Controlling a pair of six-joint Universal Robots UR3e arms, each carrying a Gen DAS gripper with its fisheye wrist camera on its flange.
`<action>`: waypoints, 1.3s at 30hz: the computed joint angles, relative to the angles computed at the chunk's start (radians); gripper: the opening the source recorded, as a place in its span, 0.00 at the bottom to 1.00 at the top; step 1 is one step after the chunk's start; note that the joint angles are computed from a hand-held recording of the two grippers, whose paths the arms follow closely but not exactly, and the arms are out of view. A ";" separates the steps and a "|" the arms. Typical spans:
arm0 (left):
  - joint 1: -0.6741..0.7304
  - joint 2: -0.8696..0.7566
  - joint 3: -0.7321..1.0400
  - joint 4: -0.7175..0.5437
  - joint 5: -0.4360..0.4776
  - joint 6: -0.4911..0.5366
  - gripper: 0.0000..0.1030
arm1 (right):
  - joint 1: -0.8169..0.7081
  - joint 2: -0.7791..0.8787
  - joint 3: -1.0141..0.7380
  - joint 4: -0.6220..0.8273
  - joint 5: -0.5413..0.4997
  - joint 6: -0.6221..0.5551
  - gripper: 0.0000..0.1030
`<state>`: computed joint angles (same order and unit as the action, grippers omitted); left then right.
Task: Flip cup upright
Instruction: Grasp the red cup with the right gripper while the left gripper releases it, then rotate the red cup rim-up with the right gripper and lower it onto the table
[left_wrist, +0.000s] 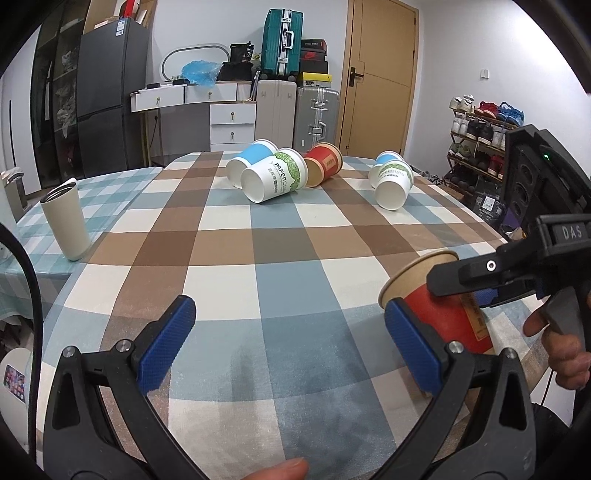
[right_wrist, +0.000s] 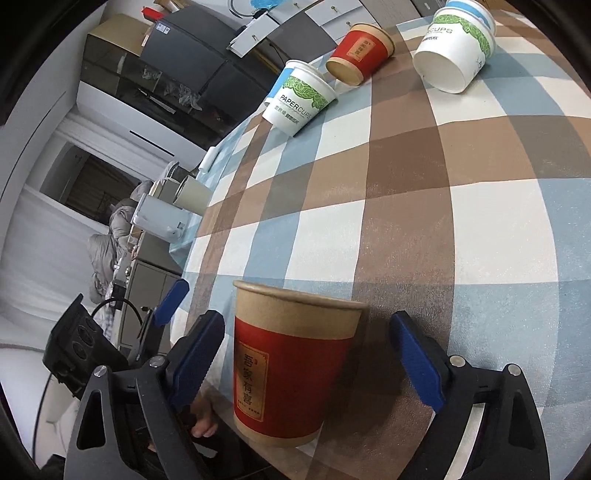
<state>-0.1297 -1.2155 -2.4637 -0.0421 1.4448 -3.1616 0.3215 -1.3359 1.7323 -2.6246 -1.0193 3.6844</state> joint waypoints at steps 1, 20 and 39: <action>0.000 -0.001 0.000 0.002 0.002 0.003 0.99 | -0.008 0.007 0.000 -0.001 0.019 0.001 0.85; 0.017 -0.002 -0.011 0.010 -0.005 -0.012 0.99 | 0.171 -0.043 -0.022 -0.148 -0.413 -0.137 0.62; 0.037 0.005 -0.018 0.002 -0.012 -0.014 0.99 | 0.308 0.048 -0.074 -0.256 -0.641 -0.276 0.62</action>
<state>-0.0923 -1.2106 -2.4816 -0.0398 1.4324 -3.1752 0.6298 -1.2883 1.6584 -2.8808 -1.6602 3.4081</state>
